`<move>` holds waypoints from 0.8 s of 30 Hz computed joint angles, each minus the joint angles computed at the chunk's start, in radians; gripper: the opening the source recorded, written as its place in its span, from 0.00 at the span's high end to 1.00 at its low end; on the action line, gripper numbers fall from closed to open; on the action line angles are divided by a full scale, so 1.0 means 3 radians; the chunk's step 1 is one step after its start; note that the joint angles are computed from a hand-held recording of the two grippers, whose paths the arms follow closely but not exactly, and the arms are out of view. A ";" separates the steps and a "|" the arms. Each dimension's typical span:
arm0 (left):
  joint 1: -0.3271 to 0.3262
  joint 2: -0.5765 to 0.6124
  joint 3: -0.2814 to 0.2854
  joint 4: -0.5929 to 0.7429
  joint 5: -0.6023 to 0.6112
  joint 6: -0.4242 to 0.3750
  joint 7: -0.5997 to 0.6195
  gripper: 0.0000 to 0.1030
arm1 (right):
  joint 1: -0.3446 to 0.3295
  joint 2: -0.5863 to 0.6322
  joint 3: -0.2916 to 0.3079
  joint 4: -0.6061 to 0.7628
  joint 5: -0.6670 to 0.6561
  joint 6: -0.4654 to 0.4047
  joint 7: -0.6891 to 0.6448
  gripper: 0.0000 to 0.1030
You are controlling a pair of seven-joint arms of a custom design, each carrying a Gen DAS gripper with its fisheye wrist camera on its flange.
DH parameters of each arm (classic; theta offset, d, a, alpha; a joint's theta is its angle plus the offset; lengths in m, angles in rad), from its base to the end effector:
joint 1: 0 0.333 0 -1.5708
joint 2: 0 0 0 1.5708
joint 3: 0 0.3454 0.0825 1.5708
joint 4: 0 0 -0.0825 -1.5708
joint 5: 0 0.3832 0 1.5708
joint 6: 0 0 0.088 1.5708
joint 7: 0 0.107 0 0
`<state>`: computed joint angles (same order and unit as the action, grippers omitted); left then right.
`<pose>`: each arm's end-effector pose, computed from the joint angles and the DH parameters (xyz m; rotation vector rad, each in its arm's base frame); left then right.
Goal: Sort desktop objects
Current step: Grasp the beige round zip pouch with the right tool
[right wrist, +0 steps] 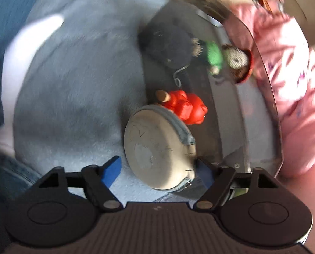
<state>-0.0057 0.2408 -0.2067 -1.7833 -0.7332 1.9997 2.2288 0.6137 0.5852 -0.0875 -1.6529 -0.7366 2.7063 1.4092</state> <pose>0.6142 -0.1637 0.4650 1.2963 -2.2859 0.8057 0.6161 0.3975 0.3403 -2.8831 0.3646 -0.9865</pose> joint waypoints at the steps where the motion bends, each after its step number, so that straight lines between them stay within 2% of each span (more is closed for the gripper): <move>1: 0.0019 0.0003 0.0012 -0.0010 -0.0028 0.0010 -0.0007 0.00 | 0.0023 0.0019 -0.0024 -0.0009 -0.0066 0.0054 0.0000 0.12; 3: 0.0055 -0.0002 0.0025 -0.0033 -0.0086 0.0033 0.0021 0.00 | 0.0054 0.0031 -0.0039 0.0007 -0.0098 0.0045 0.0007 0.13; 4: 0.0074 0.0010 0.0025 -0.0026 -0.0123 0.0024 0.0061 0.00 | -0.0027 -0.0007 0.0076 0.0004 0.0040 -0.0026 -0.0138 0.13; 6: 0.0110 0.0035 0.0024 -0.0011 -0.0196 0.0005 0.0138 0.00 | -0.0351 -0.0120 0.0492 0.0045 0.0719 -0.0309 -0.0683 0.19; 8: 0.0134 0.0086 0.0016 0.0013 -0.0279 -0.0013 0.0161 0.00 | -0.0424 -0.0187 0.0577 0.0119 0.1117 -0.0575 -0.0810 0.26; 11: 0.0134 0.0111 -0.0011 -0.0006 -0.0347 -0.0045 0.0154 0.00 | -0.0177 -0.0184 0.0267 0.0087 0.0730 -0.0507 -0.0559 0.23; 13: 0.0128 0.0103 -0.0015 -0.0013 -0.0320 -0.0079 0.0170 0.00 | -0.0118 -0.0100 0.0205 0.0130 0.0602 -0.0497 -0.0485 0.27; 15: 0.0114 0.0077 -0.0013 -0.0041 -0.0274 -0.0076 0.0203 0.00 | -0.0148 0.0037 0.0284 0.0288 0.0703 -0.0631 -0.0602 0.31; 17: 0.0079 0.0057 -0.0007 -0.0068 -0.0183 -0.0024 0.0213 0.00 | -0.0124 0.0149 0.0292 0.0397 0.0698 -0.0646 -0.0702 0.33; 19: 0.0026 0.0014 -0.0007 -0.0104 -0.0046 0.0064 0.0241 0.00 | -0.0040 0.0254 0.0237 0.0514 0.0640 -0.0738 -0.0712 0.46; 20: 0.0003 -0.0003 -0.0008 -0.0111 0.0025 0.0090 0.0262 0.00 | 0.0013 0.0313 0.0200 0.0630 0.0634 -0.0889 -0.0679 0.57; 21: -0.0005 -0.0005 -0.0012 -0.0107 0.0055 0.0088 0.0305 0.00 | 0.0031 0.0321 0.0185 0.0676 0.0649 -0.0960 -0.0631 0.58; 24: -0.0023 0.0004 -0.0029 -0.0073 0.0105 0.0057 0.0443 0.00 | -0.0142 0.0219 0.0361 0.0847 0.1157 -0.1293 -0.0557 0.59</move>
